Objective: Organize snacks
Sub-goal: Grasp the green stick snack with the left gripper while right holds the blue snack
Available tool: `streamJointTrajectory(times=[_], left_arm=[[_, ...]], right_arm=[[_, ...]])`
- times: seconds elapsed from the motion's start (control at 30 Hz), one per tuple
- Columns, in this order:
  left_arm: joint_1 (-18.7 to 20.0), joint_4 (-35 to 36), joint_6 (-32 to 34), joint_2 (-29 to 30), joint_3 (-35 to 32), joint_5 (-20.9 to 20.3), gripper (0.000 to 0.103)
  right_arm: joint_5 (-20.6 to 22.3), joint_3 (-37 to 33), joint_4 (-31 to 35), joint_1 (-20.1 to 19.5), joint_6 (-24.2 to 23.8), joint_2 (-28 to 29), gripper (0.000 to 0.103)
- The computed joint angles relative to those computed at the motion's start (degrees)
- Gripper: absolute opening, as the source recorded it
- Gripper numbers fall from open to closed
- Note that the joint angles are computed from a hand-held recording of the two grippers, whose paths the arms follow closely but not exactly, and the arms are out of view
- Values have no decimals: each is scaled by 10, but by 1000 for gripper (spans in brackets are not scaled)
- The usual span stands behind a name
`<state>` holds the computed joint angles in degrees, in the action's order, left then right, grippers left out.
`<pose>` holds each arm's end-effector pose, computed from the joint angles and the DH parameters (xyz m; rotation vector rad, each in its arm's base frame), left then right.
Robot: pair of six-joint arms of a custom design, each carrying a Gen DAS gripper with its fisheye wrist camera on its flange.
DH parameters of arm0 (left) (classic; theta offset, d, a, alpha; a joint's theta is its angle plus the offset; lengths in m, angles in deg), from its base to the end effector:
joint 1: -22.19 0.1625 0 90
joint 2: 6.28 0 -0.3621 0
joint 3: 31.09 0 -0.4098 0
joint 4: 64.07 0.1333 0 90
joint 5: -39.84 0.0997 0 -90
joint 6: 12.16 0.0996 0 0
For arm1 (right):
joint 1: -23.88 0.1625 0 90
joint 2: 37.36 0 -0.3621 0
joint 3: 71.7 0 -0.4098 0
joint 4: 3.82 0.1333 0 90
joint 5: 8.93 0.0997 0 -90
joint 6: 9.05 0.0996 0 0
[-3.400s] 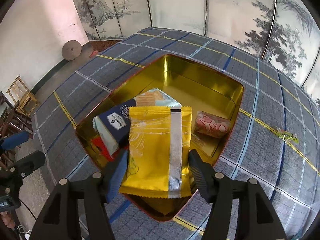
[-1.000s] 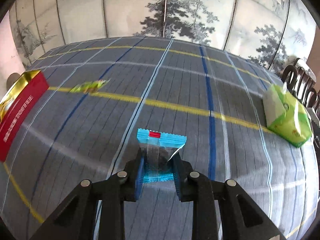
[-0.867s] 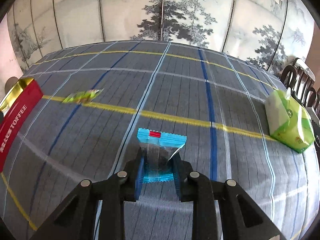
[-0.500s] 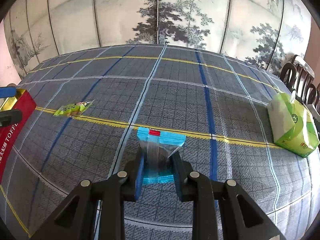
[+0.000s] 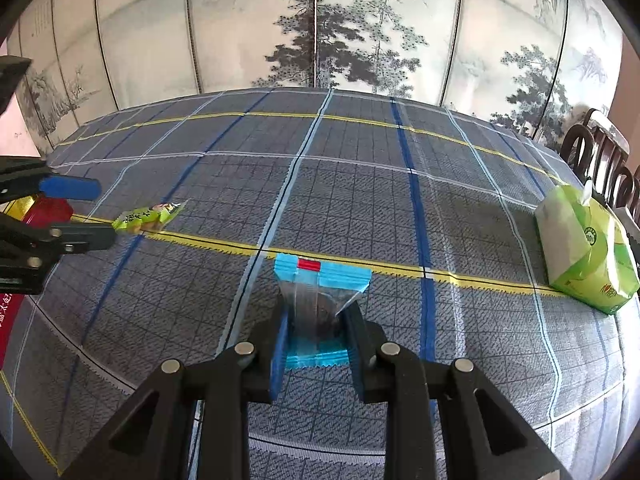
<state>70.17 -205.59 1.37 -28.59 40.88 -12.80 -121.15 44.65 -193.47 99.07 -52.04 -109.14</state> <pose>-0.3263 -0.6516 -0.0883 1.1557 2.2237 -0.2479 -0.0450 -0.5444 0.2478 0.3219 -2.2220 0.8077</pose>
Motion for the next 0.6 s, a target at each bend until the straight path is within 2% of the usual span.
streamJointTrajectory(times=[0.13,0.27,0.33,0.4,0.53,0.6], left_arm=[[7,25,-3,24,-36,-8,44],[12,36,-10,40,-58,-11,40],[13,33,-11,41,-60,-19,35],[16,38,-19,39,-61,-34,25],[13,33,-28,35,-51,-31,17],[10,38,-44,31,-44,-22,16]], right_arm=[[0,0,0,0,-1,0,27],[3,2,1,-2,0,-1,27],[4,2,1,-3,0,-1,27],[4,2,1,-3,0,-2,27],[4,2,1,-3,0,-1,27],[4,2,1,-3,0,-2,27]])
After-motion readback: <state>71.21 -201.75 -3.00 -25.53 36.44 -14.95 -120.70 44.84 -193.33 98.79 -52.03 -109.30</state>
